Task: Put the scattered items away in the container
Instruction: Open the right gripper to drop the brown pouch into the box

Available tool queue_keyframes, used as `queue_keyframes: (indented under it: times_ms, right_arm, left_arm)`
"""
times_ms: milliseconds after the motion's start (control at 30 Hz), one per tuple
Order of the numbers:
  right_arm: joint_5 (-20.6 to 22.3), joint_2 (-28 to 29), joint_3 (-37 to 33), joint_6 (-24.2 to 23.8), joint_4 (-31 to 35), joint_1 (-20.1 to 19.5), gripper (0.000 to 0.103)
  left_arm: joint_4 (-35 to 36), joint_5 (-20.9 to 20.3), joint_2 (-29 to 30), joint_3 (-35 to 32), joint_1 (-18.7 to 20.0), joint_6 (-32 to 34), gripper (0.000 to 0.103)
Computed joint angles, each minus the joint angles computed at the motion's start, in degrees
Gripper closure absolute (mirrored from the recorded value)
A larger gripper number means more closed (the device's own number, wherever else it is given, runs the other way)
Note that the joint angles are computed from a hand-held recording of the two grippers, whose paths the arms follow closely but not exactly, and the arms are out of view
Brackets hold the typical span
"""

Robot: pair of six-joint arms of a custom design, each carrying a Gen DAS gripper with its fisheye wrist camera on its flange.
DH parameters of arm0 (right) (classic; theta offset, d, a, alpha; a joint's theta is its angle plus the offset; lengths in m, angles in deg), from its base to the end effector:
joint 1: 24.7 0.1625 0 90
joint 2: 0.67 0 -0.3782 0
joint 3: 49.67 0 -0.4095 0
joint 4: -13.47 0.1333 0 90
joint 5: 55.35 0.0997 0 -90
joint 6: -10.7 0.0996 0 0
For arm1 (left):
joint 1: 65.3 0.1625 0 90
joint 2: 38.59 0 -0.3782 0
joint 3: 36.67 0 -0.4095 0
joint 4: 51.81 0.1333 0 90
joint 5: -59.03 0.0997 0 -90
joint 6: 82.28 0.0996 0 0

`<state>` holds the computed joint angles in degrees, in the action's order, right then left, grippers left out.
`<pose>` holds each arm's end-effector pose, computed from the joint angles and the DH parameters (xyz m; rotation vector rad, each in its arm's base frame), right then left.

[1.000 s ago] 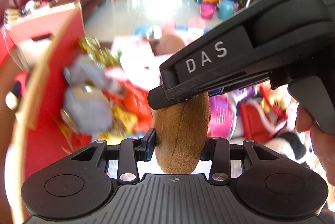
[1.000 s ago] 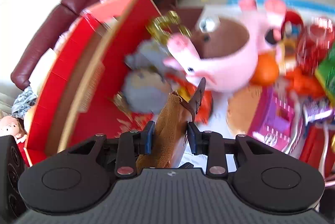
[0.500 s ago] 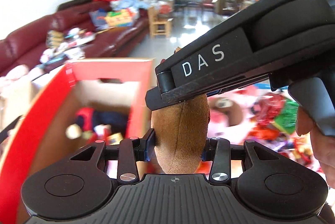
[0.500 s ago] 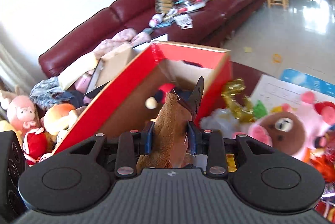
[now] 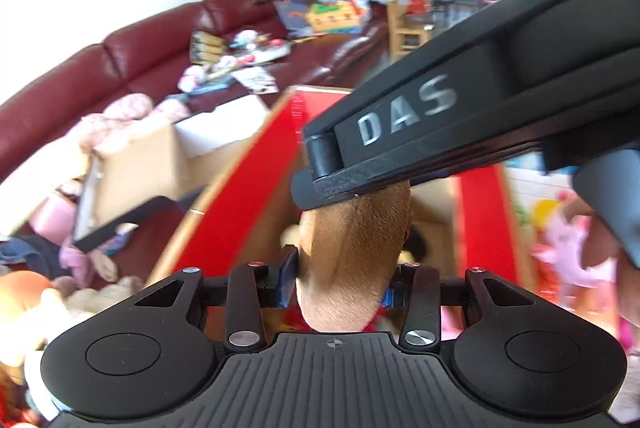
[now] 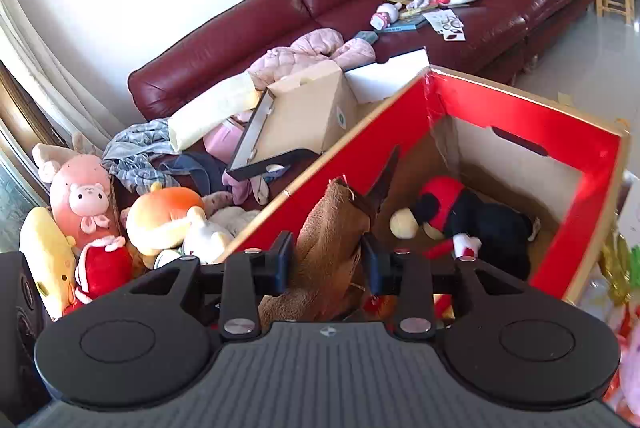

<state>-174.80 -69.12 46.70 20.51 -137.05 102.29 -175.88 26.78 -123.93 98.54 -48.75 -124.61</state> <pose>0.4473 -0.4536 0.3032 0.4357 -2.6916 1.0134 -0.2986 -0.3157 0.1481 0.7660 2.1120 -0.8811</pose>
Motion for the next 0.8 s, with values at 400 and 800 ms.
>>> queue_keyframes:
  times_ms: [400, 800]
  right_arm:
    - [-2.8, -1.0, 1.2, 3.0, 3.3, -2.1, 0.018]
    - [-3.7, -2.4, 2.4, 4.1, 6.0, -1.9, 0.016]
  left_arm:
    - [4.7, 0.2, 3.1, -2.5, 4.3, -6.9, 0.013]
    - [1.7, -0.2, 4.2, -0.9, 4.5, -5.1, 0.010]
